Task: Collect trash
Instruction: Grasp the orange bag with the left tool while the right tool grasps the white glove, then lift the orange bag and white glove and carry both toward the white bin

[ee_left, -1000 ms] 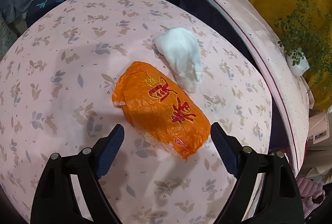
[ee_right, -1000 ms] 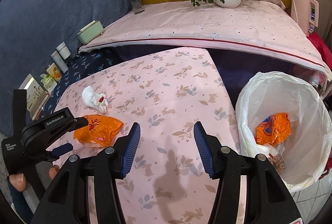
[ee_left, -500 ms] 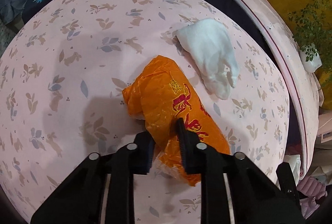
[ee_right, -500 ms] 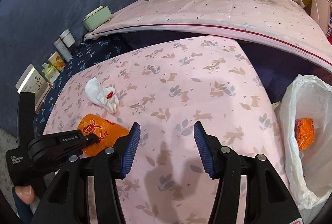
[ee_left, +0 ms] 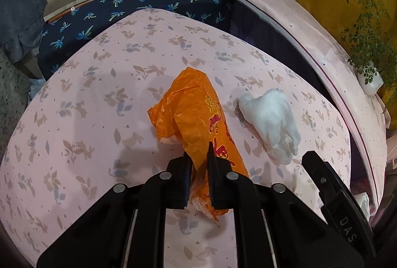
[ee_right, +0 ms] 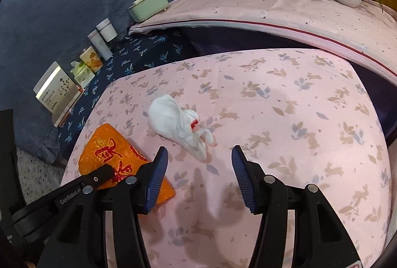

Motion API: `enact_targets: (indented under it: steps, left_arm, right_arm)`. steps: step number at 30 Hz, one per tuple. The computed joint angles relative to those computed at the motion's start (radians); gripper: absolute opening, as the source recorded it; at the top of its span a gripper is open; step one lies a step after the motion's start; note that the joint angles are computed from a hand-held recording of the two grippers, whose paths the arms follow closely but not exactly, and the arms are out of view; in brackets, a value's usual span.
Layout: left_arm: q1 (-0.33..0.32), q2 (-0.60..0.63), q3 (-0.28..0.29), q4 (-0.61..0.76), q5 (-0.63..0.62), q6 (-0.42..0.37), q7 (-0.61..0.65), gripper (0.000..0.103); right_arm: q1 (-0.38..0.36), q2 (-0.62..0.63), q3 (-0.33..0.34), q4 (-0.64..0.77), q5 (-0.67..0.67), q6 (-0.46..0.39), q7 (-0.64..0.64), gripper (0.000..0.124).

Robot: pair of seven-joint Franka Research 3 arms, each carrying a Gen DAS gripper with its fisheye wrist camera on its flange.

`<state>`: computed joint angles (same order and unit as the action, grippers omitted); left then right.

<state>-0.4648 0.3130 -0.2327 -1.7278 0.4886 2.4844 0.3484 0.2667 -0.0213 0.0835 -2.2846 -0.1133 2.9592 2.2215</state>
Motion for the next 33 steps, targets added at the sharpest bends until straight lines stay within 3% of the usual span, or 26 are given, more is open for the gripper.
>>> enact_targets:
  steps: [5, 8, 10, 13, 19, 26, 33]
  left_arm:
    - [0.012, 0.021, 0.002, 0.020, -0.011, 0.016, 0.038, 0.011]
    - [0.013, 0.035, 0.003, 0.035, -0.019, 0.020, 0.058, 0.011]
    - [0.010, 0.040, 0.003, 0.040, -0.021, 0.024, 0.069, 0.011]
    - [0.006, 0.038, 0.002, 0.035, -0.026, 0.034, 0.079, 0.011]
    - [-0.017, 0.021, -0.011, 0.023, -0.031, 0.044, 0.077, 0.011]
    - [-0.073, 0.013, -0.036, 0.055, -0.014, 0.029, 0.080, 0.011]
    - [-0.156, 0.033, -0.051, 0.142, 0.032, -0.010, 0.079, 0.011]
  right_arm:
    - [0.020, 0.092, -0.012, 0.096, 0.054, -0.018, -0.055, 0.049]
    - [0.040, 0.132, -0.026, 0.134, 0.069, -0.043, -0.081, 0.037]
    - [0.045, 0.142, -0.027, 0.138, 0.108, -0.054, -0.118, 0.018]
    - [0.057, 0.127, -0.040, 0.107, 0.120, -0.048, -0.121, 0.009]
    - [0.041, 0.008, -0.041, -0.038, 0.075, 0.004, -0.040, 0.007]
    - [-0.096, -0.213, 0.051, -0.212, -0.001, 0.024, 0.056, 0.007]
    - [-0.184, -0.453, 0.088, -0.370, 0.068, 0.003, 0.018, 0.007]
